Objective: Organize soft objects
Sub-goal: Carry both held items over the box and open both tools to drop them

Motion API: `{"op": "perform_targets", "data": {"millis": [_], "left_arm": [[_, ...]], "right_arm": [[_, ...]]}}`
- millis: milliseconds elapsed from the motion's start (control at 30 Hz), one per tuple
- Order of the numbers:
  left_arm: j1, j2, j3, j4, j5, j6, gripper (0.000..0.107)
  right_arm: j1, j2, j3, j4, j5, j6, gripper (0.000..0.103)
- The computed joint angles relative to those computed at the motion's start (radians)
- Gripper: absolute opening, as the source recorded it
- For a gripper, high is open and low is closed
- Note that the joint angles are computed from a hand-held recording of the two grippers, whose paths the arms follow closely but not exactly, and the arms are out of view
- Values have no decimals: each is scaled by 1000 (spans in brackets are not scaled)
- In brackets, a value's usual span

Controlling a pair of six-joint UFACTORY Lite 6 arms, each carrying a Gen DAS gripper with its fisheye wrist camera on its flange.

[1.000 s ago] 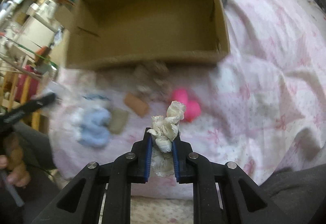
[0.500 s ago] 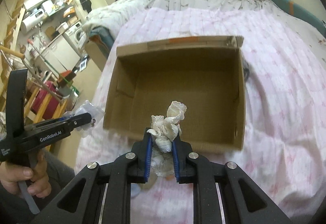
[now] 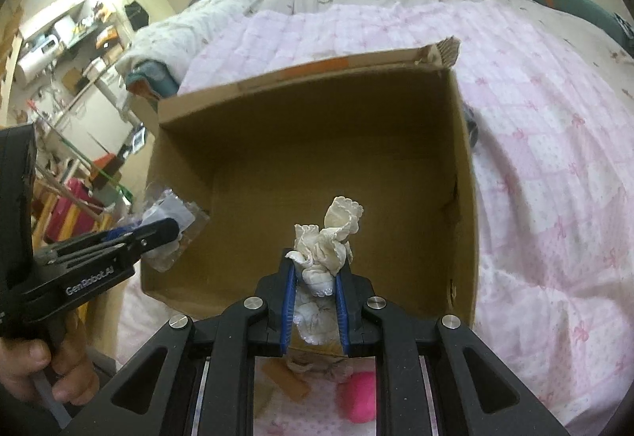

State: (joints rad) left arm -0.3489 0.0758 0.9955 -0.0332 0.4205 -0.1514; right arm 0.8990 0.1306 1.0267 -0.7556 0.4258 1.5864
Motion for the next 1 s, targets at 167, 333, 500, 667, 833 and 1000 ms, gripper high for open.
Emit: {"op": "perform_targets", "data": {"millis": [167, 333, 500, 667, 833, 1000], "left_arm": [[-26, 20, -25, 94, -29, -83, 20], [-35, 23, -27, 60, -37, -44, 20], [-40, 21, -31, 72, -55, -59, 20], [-25, 40, -18, 37, -43, -30, 26], [-28, 7, -33, 101, -69, -93, 61], [-27, -17, -41, 100, -81, -94, 63]], "right_arm": [[-28, 45, 6, 25, -16, -31, 19], [-31, 95, 47, 45, 30, -99, 19], [-35, 97, 38, 56, 14, -105, 20], [-48, 97, 34, 75, -18, -123, 20], [-58, 93, 27, 87, -44, -115, 21], [-77, 43, -11, 67, -125, -69, 65]]}}
